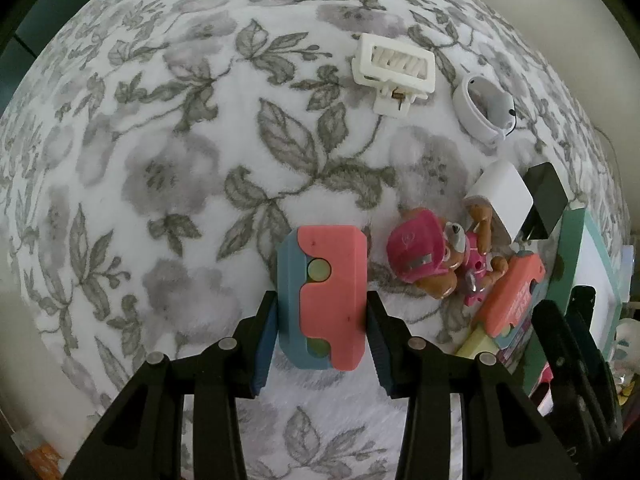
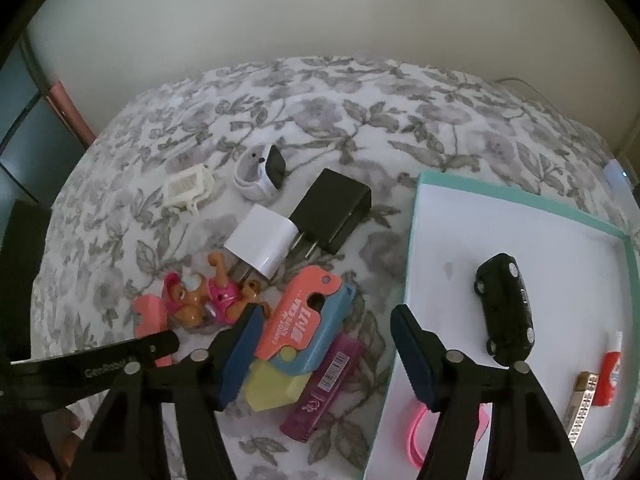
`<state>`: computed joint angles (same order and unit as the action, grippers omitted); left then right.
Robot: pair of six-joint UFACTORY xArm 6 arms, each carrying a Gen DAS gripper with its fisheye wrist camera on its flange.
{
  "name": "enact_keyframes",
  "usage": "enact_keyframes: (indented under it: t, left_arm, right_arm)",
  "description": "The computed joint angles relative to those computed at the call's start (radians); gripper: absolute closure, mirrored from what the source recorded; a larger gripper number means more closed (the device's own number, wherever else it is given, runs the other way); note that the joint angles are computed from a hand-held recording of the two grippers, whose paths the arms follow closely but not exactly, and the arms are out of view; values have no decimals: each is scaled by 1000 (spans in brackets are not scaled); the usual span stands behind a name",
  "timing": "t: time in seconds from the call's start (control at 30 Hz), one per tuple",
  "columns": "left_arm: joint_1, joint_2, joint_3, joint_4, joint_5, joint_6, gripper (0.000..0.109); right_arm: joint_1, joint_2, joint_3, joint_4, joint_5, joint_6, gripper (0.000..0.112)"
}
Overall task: Organize rigid objects
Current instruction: 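Grasp the orange-blue toy with yellow end with the right tool while the left tool holds the block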
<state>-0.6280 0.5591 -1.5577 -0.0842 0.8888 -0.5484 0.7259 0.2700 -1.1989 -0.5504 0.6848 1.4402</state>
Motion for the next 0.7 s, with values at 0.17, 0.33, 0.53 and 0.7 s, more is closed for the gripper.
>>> enact_keyframes:
  t: [0.17, 0.33, 0.53, 0.7]
  left_arm:
    - [-15, 37, -49, 10, 12, -24, 65]
    - [-19, 44, -57, 14, 14, -33, 65]
    - [-25, 53, -61, 16, 9, -35, 65]
    - [-24, 57, -65, 17, 10, -27, 65]
  right_arm:
    - [-1, 45, -30, 53, -3, -62, 44]
    - [0, 74, -61, 82, 19, -110, 43]
    - [-1, 123, -122, 133, 45, -171, 43]
    - [-8, 150, -145, 154, 40, -186, 45]
